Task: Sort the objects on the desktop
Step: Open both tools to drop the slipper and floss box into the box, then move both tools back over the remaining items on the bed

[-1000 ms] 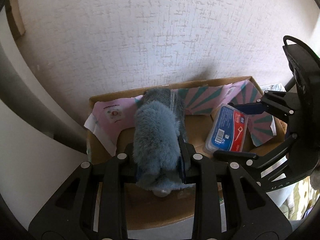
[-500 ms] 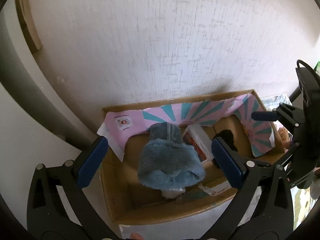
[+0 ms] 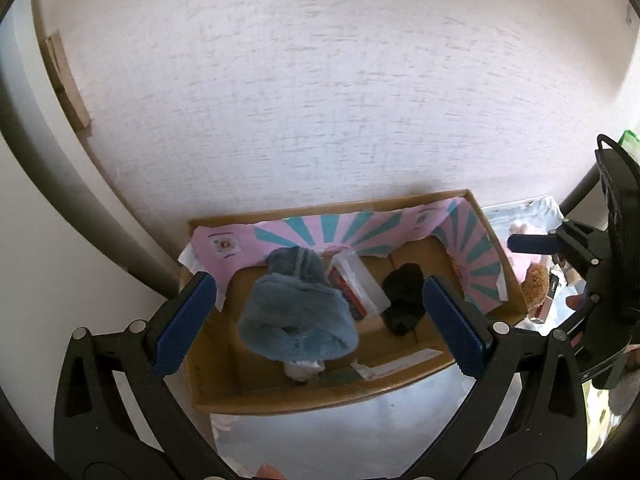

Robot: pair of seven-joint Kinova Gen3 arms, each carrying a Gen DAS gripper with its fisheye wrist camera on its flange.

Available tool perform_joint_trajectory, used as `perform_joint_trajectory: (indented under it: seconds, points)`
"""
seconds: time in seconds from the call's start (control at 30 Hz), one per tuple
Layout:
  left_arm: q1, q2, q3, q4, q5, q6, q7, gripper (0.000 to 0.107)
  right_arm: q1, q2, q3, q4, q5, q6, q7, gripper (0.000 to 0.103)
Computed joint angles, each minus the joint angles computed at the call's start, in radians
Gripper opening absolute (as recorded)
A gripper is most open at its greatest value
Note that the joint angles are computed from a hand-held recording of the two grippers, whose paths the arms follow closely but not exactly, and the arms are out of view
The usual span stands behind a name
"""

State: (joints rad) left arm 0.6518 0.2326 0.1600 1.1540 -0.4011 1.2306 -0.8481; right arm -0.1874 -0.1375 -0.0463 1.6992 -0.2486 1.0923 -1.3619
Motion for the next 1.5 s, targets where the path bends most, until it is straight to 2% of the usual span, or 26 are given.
perform_joint_trajectory:
  seconds: [0.1,0.23,0.53,1.03,1.5]
  points:
    - [0.022,0.011,0.004,-0.037,-0.011,0.026,0.010,0.103,0.003,-0.012,-0.013,-0.024,0.056,0.040,-0.034,0.103]
    - [0.051,0.016,0.006,-0.071,-0.027,0.039,0.018,0.103,0.014,-0.042,0.024,-0.025,0.019,0.060,0.007,0.103]
    - [0.113,0.046,0.002,-0.158,-0.045,0.060,0.016,0.103,0.043,-0.113,0.069,-0.026,0.017,0.089,0.069,0.103]
    - [0.261,0.149,-0.053,-0.368,-0.103,0.121,0.032,0.103,0.152,-0.184,0.263,-0.056,-0.050,0.191,0.318,0.103]
    - [0.401,0.371,-0.146,-0.725,-0.048,0.217,-0.058,0.103,0.256,-0.200,0.462,-0.071,-0.061,0.289,0.561,0.103]
